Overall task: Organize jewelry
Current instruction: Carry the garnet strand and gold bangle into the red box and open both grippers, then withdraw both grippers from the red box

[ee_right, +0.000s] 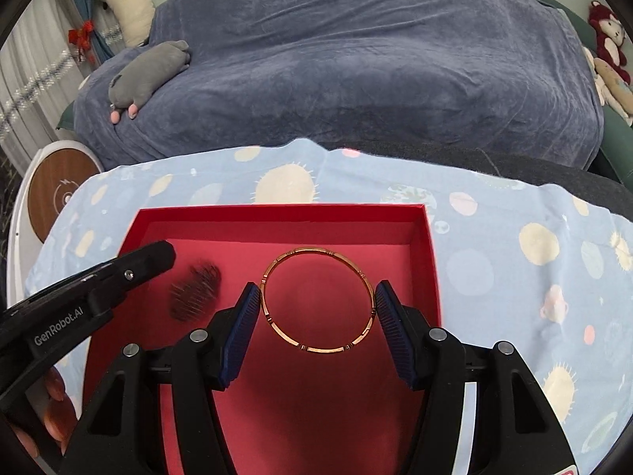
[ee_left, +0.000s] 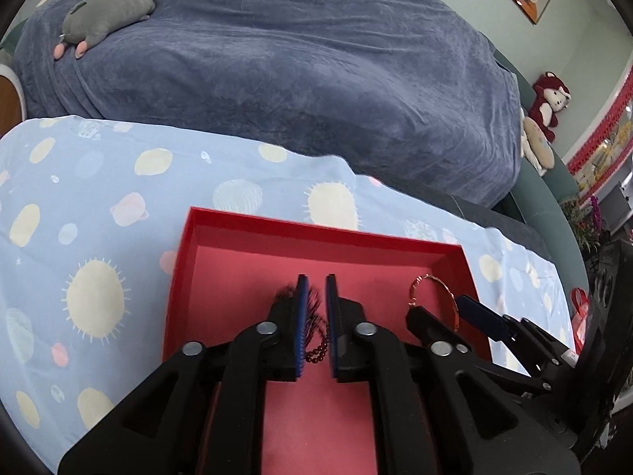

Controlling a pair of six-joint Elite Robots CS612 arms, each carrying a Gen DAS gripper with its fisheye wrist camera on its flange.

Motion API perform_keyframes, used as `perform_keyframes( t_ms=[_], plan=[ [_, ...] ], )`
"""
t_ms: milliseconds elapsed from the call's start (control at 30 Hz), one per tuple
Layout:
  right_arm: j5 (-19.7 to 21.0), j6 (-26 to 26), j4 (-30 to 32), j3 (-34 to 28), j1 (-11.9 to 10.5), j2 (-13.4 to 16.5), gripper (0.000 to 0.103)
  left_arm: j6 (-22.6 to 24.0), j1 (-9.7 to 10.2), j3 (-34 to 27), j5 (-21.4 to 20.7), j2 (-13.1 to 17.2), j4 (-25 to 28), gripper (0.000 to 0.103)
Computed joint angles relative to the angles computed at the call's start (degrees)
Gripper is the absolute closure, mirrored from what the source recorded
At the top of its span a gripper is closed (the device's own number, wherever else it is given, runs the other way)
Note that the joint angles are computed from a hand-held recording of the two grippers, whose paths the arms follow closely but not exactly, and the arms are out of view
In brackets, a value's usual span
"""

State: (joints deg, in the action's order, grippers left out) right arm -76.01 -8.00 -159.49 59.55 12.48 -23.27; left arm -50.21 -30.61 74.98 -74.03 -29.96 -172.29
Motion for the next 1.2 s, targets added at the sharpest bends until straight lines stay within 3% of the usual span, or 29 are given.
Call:
perform_keyframes(
  t_ms=[33, 100, 300, 700, 967, 1200],
  plan=[
    [-0.28, -0.17, -0.31, -0.02, 0.03, 0.06, 0.043, -0.77, -0.03, 0.21, 0.61, -0.09, -0.16, 0.059],
    [-0.47, 0.19, -1.97, 1.22, -0.09, -0.48, 0.043, -2.06, -0.61, 1.44, 3.86, -0.71, -1.04, 0.048],
    [2.78, 2.42, -8.43, 9.18, -1.38, -4.44, 0.043, -1.00, -1.95, 6.89, 6.24, -3.80, -4.08, 0.047],
    [3.88, 2.32, -21.39, 32.55, -3.71, -15.53, 0.042, -6.11, -8.74, 22.10, 11.19, -11.58, -7.41, 0.043],
    [3.28, 1.24, -24.08, 42.94, -4.47, -18.86, 0.042, -12.16, -12.87, 27.78, 10.12, -13.19, -6.74, 0.043],
    [2.94, 0.16, -26.09, 47.81, -4.68, -19.55, 0.042, -17.81, -15.59, 31.25, 10.90, -13.40, -5.40, 0.043]
  ],
)
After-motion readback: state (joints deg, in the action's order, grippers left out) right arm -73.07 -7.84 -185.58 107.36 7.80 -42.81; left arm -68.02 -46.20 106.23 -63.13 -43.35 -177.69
